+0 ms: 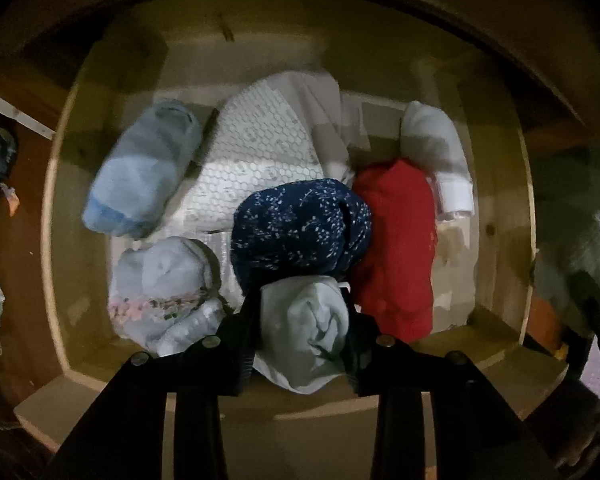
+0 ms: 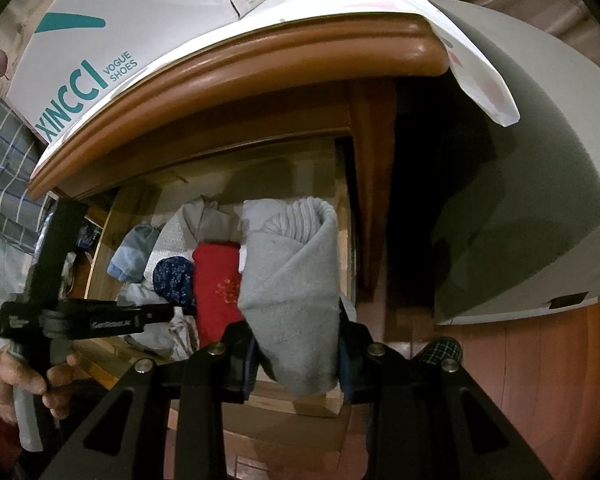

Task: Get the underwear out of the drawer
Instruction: 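Lift the white sock into the white box and open the left tool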

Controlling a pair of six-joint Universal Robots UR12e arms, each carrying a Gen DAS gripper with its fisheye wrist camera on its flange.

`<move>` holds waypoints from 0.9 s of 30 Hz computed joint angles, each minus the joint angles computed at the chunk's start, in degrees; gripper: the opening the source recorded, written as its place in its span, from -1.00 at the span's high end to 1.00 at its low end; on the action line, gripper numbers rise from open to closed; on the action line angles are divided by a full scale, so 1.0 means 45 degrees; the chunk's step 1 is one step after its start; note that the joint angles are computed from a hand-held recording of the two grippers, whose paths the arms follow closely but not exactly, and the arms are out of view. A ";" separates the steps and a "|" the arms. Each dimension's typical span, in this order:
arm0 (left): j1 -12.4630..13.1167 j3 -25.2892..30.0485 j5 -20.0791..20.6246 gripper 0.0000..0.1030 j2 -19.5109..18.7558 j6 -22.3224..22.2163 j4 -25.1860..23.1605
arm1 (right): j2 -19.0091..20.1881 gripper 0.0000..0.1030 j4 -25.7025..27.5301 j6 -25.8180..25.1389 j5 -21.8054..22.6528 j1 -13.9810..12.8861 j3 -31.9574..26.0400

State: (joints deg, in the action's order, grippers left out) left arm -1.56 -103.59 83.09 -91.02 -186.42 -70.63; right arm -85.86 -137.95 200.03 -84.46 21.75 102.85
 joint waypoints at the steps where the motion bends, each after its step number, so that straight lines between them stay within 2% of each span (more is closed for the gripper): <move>1: -0.0002 -0.0051 0.0042 0.37 0.0100 0.0052 0.0095 | 0.0008 0.40 0.0015 -0.0033 -0.0014 0.0008 -0.0008; 10: -0.0114 -0.0490 0.0607 0.37 0.1115 0.0528 0.1253 | 0.0055 0.40 0.0078 -0.0181 -0.0096 0.0063 -0.0044; 12: -0.0362 -0.0370 0.1020 0.37 0.1037 0.0571 0.1683 | 0.0067 0.40 0.0094 -0.0263 -0.0201 0.0094 -0.0065; 16: -0.0665 -0.0502 0.2006 0.37 0.1454 0.1092 0.2576 | 0.0076 0.40 0.0110 -0.0306 -0.0236 0.0109 -0.0071; 24: -0.0830 -0.0527 0.2558 0.37 0.2135 0.1591 0.3851 | 0.0080 0.40 0.0146 -0.0356 -0.0297 0.0131 -0.0082; 27: -0.0755 -0.0373 0.2396 0.37 0.2390 0.1827 0.4173 | 0.0067 0.40 0.0144 -0.0325 -0.0276 0.0117 -0.0072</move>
State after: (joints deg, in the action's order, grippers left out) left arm -4.96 -105.28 93.87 -80.26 -178.20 -51.85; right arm -85.56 -137.30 198.57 -85.70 22.28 102.52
